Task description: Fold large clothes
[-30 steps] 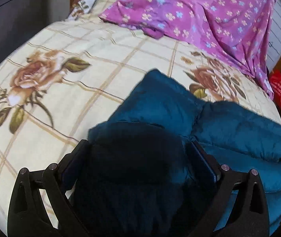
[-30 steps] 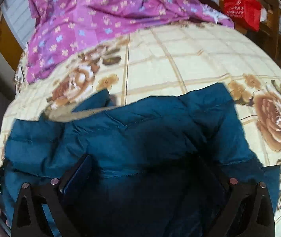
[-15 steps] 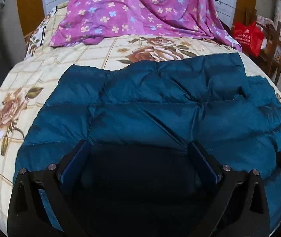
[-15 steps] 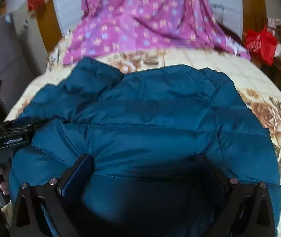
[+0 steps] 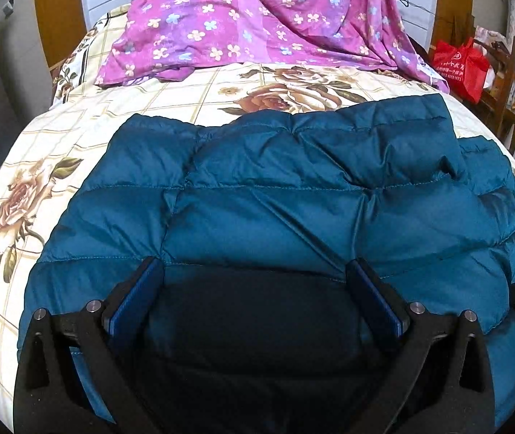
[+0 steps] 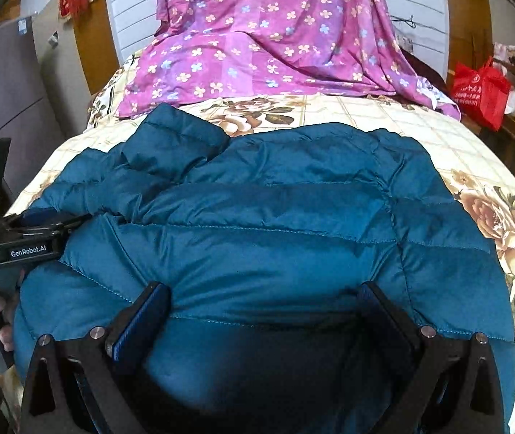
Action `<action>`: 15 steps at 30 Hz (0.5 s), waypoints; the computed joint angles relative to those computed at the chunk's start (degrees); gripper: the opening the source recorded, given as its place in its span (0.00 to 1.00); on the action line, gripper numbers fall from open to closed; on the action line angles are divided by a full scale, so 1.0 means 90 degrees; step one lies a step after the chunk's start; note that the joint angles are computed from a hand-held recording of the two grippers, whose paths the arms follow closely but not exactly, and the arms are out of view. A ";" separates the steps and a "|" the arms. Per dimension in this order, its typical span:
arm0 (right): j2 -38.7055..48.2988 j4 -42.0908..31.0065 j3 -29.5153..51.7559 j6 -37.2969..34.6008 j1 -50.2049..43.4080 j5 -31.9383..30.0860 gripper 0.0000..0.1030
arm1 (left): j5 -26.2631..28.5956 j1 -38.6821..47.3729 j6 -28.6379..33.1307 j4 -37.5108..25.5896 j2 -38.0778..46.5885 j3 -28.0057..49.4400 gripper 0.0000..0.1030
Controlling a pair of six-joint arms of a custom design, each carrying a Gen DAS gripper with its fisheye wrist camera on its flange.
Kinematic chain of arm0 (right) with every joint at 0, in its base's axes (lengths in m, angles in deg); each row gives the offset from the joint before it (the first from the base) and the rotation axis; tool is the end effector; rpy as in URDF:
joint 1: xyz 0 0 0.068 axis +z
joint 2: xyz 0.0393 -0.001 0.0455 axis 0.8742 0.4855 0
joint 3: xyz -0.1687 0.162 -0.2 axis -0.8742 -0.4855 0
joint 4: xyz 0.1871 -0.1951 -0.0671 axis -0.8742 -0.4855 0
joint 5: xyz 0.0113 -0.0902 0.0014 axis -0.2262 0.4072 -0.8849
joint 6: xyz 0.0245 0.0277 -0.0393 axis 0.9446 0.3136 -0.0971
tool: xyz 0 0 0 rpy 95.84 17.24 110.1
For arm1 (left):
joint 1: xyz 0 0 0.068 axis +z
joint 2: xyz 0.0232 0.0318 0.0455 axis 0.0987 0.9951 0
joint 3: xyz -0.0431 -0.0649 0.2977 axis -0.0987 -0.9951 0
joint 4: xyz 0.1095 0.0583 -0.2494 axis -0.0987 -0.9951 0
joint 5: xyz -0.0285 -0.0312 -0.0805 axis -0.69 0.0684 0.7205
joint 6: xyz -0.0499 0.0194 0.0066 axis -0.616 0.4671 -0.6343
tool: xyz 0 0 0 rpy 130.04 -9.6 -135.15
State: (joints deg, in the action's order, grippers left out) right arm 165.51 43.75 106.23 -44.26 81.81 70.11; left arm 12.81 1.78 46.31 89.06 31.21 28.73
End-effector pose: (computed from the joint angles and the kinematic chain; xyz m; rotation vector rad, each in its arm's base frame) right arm 0.3176 0.1262 0.0291 -0.4689 2.2967 0.3512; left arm 0.3058 -0.0139 0.0505 -0.2144 2.4079 0.1238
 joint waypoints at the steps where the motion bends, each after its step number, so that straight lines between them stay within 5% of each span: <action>1: 0.0013 0.0020 -0.0009 -0.0004 0.0000 0.0009 1.00 | 0.0015 0.0009 0.0000 0.0000 -0.0001 -0.0001 0.99; 10: -0.0269 -0.0638 0.0075 -0.0028 -0.0047 0.0207 1.00 | 0.0104 0.0071 -0.0027 -0.0192 -0.0043 0.0046 0.99; 15: -0.0951 0.0006 -0.0616 -0.0289 -0.0597 0.0459 1.00 | 0.0210 0.0518 0.0449 -0.0515 -0.1006 -0.0328 0.99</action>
